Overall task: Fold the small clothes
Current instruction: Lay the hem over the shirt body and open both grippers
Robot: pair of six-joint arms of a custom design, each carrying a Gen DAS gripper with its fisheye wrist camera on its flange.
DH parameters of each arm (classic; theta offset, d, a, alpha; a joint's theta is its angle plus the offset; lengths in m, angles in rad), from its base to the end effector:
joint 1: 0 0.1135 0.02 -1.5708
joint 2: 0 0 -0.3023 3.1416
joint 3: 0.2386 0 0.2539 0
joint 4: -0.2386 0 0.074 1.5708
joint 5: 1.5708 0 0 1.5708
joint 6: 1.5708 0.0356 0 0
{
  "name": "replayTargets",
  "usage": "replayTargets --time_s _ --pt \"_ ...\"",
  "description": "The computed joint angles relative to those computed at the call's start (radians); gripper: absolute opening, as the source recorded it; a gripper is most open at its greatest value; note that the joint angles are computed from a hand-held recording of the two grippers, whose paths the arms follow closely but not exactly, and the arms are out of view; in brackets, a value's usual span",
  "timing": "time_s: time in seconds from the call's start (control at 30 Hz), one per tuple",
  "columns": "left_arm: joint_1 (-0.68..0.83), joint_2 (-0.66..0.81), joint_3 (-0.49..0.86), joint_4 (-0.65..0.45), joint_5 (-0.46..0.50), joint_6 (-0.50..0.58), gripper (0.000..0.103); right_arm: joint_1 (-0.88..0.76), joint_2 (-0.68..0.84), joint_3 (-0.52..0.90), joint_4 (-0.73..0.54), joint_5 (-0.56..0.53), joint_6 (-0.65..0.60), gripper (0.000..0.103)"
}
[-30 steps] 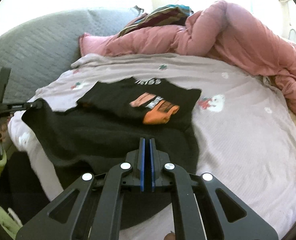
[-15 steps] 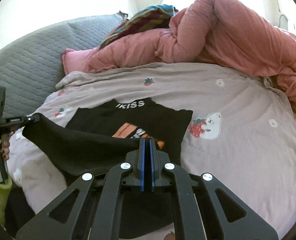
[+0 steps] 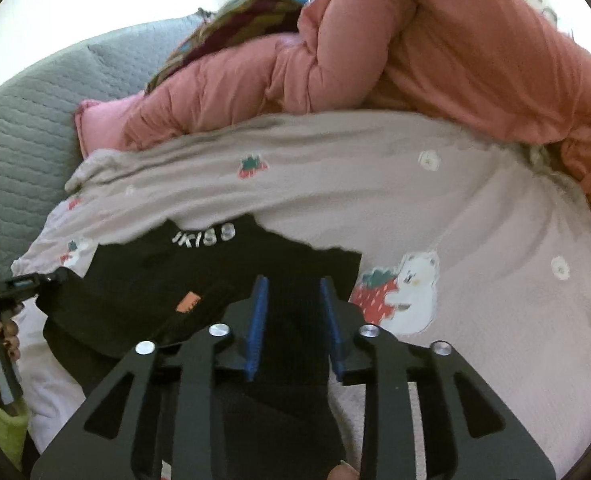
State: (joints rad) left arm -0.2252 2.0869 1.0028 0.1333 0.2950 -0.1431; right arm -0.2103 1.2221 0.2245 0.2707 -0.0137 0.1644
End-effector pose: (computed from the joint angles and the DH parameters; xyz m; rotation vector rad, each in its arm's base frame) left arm 0.3880 -0.0995 0.0985 0.2248 2.5302 -0.5194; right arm 0.1789 -0.0377 0.1500 0.4210 2.2587 -0.0079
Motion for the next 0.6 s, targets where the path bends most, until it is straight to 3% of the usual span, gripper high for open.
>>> replayTargets --time_s 0.1,0.23,0.33,0.47,0.53,0.6 --pt "0.031 -0.009 -0.030 0.045 0.069 -0.005 0.005 0.077 -0.082 -0.011 -0.065 0.037 -0.025 0.035" --pt "0.058 -0.042 -0.073 0.080 0.130 0.006 0.005 0.220 -0.050 0.005 -0.098 0.077 -0.035 0.035" --pt "0.086 -0.088 -0.136 0.128 0.143 0.020 0.017 0.331 0.079 0.051 -0.101 0.123 -0.054 0.035" --pt "0.127 -0.119 -0.188 0.138 0.162 0.057 0.017 0.418 0.276 0.116 -0.067 0.172 -0.053 0.036" --pt "0.140 -0.121 -0.198 0.122 0.176 0.086 0.018 0.430 0.345 0.137 -0.040 0.188 -0.033 0.046" --pt "0.140 -0.120 -0.204 0.100 0.181 0.124 0.022 0.436 0.389 0.149 -0.019 0.201 -0.017 0.045"
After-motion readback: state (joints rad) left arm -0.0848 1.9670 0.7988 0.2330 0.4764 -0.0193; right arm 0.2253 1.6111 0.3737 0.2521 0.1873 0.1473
